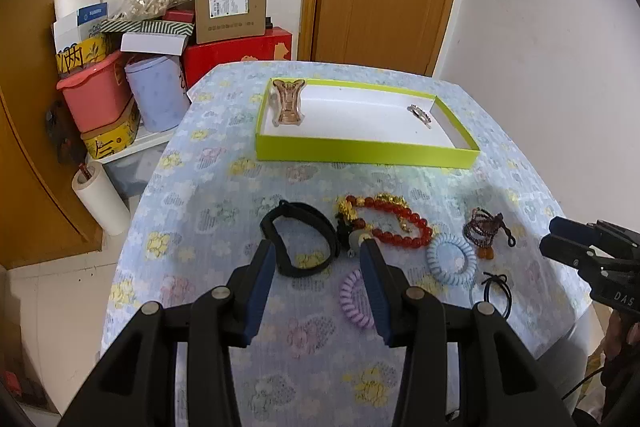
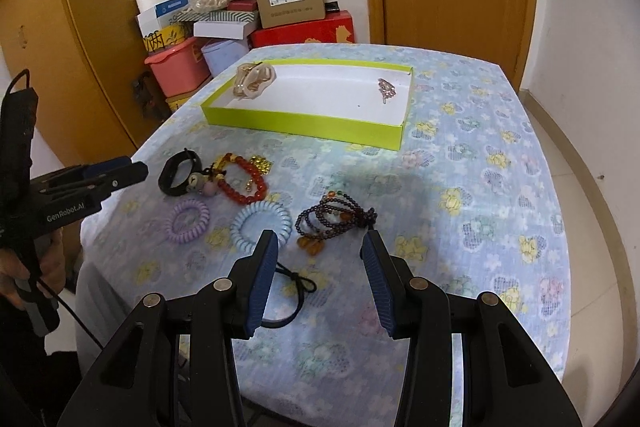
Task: Organize jewelry
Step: 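Grasp the black band with the left tool while the right tool grasps the dark beaded strands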
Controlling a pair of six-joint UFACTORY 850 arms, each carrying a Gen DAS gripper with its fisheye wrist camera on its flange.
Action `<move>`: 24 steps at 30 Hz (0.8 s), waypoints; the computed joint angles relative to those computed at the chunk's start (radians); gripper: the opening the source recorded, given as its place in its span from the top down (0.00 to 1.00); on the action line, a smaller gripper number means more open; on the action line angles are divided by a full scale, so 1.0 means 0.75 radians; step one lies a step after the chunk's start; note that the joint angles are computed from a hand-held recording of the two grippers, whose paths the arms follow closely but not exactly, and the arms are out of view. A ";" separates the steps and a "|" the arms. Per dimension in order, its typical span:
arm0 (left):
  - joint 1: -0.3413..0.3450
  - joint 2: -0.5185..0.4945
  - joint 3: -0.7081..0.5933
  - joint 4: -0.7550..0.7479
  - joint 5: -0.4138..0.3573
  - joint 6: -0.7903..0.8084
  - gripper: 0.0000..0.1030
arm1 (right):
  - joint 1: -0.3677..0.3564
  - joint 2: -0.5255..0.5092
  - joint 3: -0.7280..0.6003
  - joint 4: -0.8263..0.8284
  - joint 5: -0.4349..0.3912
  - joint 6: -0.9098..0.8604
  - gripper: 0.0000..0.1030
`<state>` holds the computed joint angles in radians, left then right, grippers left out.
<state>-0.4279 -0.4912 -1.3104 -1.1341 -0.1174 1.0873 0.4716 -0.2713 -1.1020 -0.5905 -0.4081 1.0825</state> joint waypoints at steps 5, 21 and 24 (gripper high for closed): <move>0.008 0.003 0.012 0.006 0.007 -0.023 0.56 | 0.002 -0.007 -0.006 0.043 0.007 -0.040 0.56; 0.022 -0.116 -0.099 0.674 -0.024 -0.774 0.56 | -0.020 -0.043 -0.019 0.123 0.003 -0.093 0.56; 0.023 -0.151 -0.138 0.788 -0.036 -0.896 0.56 | -0.025 -0.053 -0.024 0.130 0.001 -0.101 0.56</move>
